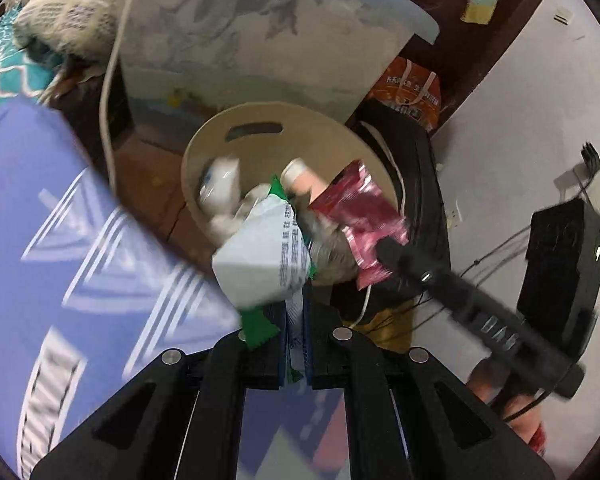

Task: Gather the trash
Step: 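Carry both wrappers to the wastebasket and open both tools, then move both open tools back toward the bed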

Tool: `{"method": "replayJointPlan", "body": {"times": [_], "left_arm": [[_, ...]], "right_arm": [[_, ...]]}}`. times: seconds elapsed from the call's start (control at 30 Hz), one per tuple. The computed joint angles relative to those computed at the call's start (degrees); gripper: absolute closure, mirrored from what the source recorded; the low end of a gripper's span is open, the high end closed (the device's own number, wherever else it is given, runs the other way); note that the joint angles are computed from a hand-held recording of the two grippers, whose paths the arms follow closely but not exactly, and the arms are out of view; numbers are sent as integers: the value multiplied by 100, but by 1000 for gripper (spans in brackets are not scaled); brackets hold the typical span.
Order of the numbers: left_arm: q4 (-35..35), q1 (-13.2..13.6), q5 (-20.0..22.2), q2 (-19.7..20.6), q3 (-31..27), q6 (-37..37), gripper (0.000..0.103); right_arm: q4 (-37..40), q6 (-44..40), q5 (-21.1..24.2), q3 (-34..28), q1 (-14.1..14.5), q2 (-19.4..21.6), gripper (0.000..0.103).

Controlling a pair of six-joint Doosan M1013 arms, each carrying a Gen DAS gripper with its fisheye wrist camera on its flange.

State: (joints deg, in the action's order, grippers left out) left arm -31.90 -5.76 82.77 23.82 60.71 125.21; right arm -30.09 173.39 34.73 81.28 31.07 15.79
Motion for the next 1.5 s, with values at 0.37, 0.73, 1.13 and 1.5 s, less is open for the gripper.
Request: {"method": "replayJointPlan", "body": {"times": [0.37, 0.73, 1.13, 1.5], "left_arm": [[295, -200, -195, 339, -378, -756, 37], [-102, 480, -927, -62, -44, -550, 37], [-558, 2003, -1578, -429, 331, -887, 37], [-604, 3204, -1474, -129, 183, -1891, 37]], "right_arm": [[-173, 191, 454, -143, -92, 173, 30], [-740, 57, 1211, -649, 211, 312, 28], [-319, -1075, 1433, -1639, 476, 824, 28], [2486, -3561, 1221, -3612, 581, 2083, 40]]}}
